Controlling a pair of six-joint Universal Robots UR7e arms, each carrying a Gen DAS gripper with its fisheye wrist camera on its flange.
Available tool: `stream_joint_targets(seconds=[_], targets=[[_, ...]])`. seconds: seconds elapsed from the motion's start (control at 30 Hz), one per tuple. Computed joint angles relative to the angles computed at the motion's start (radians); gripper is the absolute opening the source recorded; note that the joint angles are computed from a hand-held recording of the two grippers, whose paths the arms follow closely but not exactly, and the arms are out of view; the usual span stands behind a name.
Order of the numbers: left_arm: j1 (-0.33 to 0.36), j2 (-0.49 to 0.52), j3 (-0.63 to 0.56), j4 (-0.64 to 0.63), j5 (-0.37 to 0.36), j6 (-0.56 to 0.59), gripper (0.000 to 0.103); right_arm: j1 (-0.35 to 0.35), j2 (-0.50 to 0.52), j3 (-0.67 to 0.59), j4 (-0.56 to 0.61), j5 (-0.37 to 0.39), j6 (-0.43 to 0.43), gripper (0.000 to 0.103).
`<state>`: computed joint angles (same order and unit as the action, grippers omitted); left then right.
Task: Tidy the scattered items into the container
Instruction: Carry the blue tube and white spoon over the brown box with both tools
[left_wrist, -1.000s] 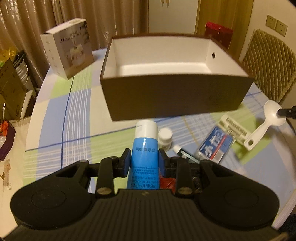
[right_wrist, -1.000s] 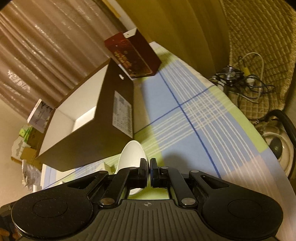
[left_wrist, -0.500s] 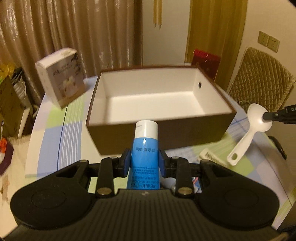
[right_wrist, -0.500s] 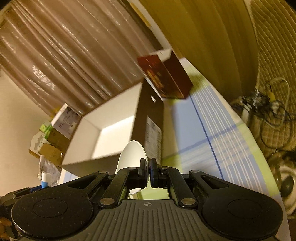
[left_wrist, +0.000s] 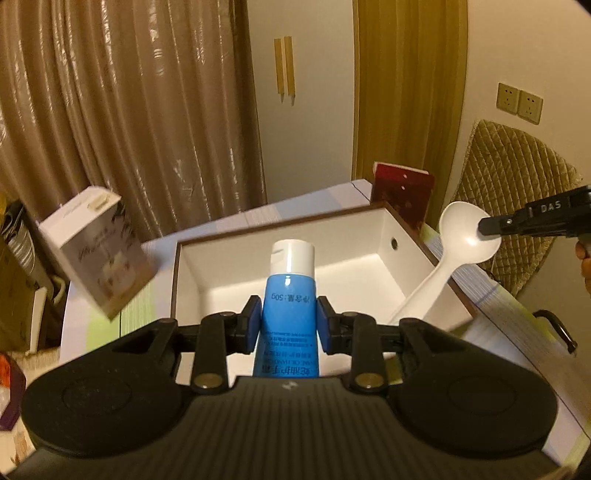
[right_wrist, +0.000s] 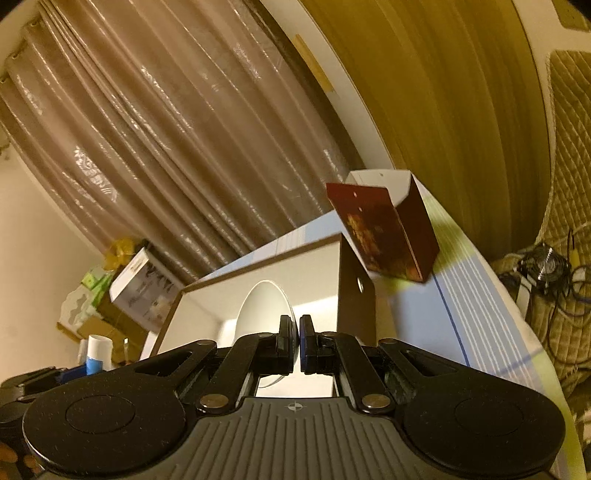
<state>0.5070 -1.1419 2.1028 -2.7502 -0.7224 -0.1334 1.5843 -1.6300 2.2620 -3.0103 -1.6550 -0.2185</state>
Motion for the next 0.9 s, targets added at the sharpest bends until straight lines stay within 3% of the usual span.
stream_joint_targets(seconds=[0.2, 0.47, 0.67, 0.9], targets=[[0.080, 0.084, -0.109, -0.050, -0.026, 0.140, 0.026, 0.040, 0.148, -0.086, -0.055, -0.095, 0.014, 0.005], [0.173, 0.168, -0.193, -0.050, -0.062, 0.234, 0.026, 0.051, 0.299, -0.174, -0.041, -0.201, 0.043, 0.005], [0.232, 0.203, -0.209, 0.000, -0.091, 0.234, 0.026, 0.053, 0.372, -0.204, -0.014, -0.252, -0.064, 0.005], [0.281, 0.230, -0.232, 0.072, -0.094, 0.209, 0.026, 0.037, 0.370, -0.189, 0.026, -0.264, -0.215, 0.005]])
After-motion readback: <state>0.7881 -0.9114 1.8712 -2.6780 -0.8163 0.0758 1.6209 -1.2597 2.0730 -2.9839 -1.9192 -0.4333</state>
